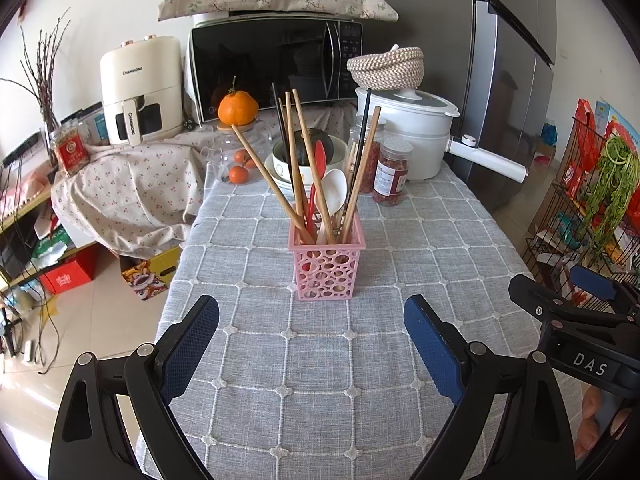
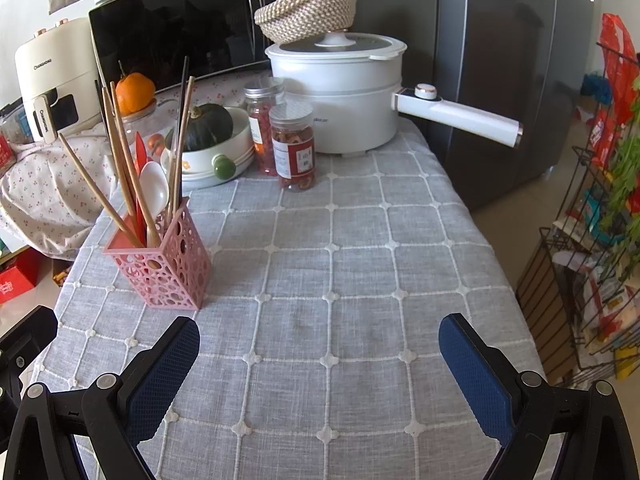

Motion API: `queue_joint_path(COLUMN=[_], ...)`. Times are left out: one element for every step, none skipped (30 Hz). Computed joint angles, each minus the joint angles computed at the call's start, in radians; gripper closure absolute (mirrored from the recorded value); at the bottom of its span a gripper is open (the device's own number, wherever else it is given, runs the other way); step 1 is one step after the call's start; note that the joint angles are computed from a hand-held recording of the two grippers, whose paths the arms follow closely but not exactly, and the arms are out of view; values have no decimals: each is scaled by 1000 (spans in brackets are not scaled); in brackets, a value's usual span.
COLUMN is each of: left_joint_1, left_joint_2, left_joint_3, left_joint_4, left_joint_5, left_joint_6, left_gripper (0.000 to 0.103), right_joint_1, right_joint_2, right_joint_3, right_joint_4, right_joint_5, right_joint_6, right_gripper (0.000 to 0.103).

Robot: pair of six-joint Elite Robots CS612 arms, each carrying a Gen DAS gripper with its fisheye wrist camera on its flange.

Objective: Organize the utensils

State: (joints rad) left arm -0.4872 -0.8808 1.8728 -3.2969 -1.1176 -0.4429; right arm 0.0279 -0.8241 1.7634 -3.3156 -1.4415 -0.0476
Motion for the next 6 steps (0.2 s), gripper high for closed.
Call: queue_joint_path(left_joint_1=[0,0,0,0,0,0], left_joint_2=[-1,-1,-2,-2,-2,-2], left_joint_3=[0,0,0,-1,-1,-1], left_joint_4=[2,3,5,5,5,5], left_joint_5=[-1,-3,-4,-6,-5,-5], left_joint_6=[0,0,0,2,3,4], left_gripper=[8,8,8,8,8,8], right_joint_1=[0,0,0,0,0,1], right_joint_2=[0,0,1,1,0,1], right_joint_3=[0,0,2,2,3,3], right_joint_4=[0,0,-2,-1,-2,-3], right_joint_5=[0,1,1,1,2,0], right_joint_6=[0,0,1,1,1,2], right_gripper=[4,4,4,4,4,4])
